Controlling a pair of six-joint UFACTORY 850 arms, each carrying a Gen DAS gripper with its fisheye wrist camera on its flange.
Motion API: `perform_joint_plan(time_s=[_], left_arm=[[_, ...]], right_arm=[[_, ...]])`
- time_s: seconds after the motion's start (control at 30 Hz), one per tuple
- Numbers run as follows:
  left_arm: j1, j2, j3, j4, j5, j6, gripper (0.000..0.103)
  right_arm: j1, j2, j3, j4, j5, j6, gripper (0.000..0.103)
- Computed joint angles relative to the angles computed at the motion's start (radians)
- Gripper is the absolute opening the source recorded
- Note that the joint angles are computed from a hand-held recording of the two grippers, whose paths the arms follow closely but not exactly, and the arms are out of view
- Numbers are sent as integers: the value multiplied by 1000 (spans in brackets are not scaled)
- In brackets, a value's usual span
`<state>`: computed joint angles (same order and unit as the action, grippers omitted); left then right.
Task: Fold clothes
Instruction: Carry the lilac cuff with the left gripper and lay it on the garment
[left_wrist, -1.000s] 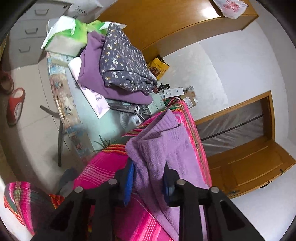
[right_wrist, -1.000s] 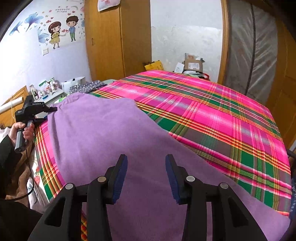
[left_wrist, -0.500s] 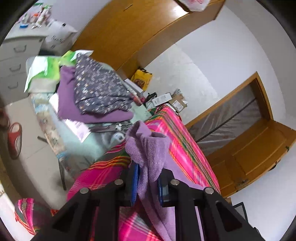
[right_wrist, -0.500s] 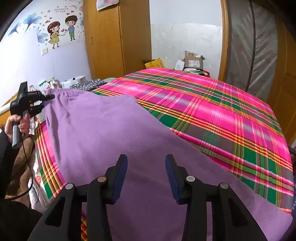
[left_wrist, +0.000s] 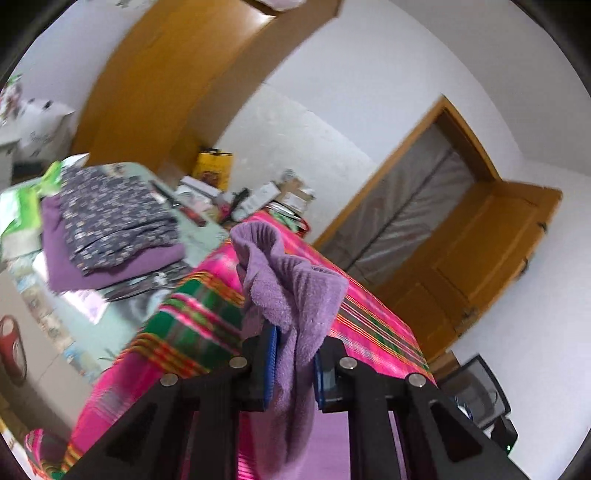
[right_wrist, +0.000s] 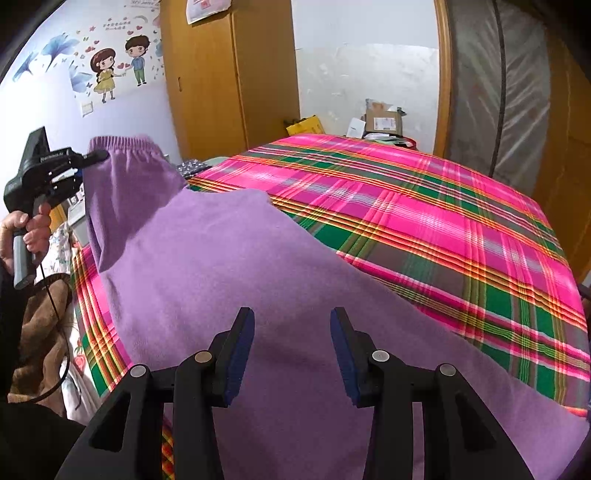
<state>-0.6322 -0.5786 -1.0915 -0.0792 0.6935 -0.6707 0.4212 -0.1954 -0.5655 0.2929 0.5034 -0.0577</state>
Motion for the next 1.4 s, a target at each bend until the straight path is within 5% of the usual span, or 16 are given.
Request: perform_joint_plan(time_s=[0.43, 0.73, 1.27, 1.4], left_arm=[[-103, -74, -157, 256, -146, 41, 17], [-162, -191, -287, 612, -327, -148, 17], [-230, -190, -284, 376, -430, 216, 25], [-233, -161, -239, 519, -371, 101, 26]], right_arm=[[-21, 16, 17, -40, 0, 63, 44], [-52, 21, 22, -154, -4, 208, 44], [-94, -13, -26, -431, -10, 486, 44], [-98, -14, -28, -457, -12, 520, 44]])
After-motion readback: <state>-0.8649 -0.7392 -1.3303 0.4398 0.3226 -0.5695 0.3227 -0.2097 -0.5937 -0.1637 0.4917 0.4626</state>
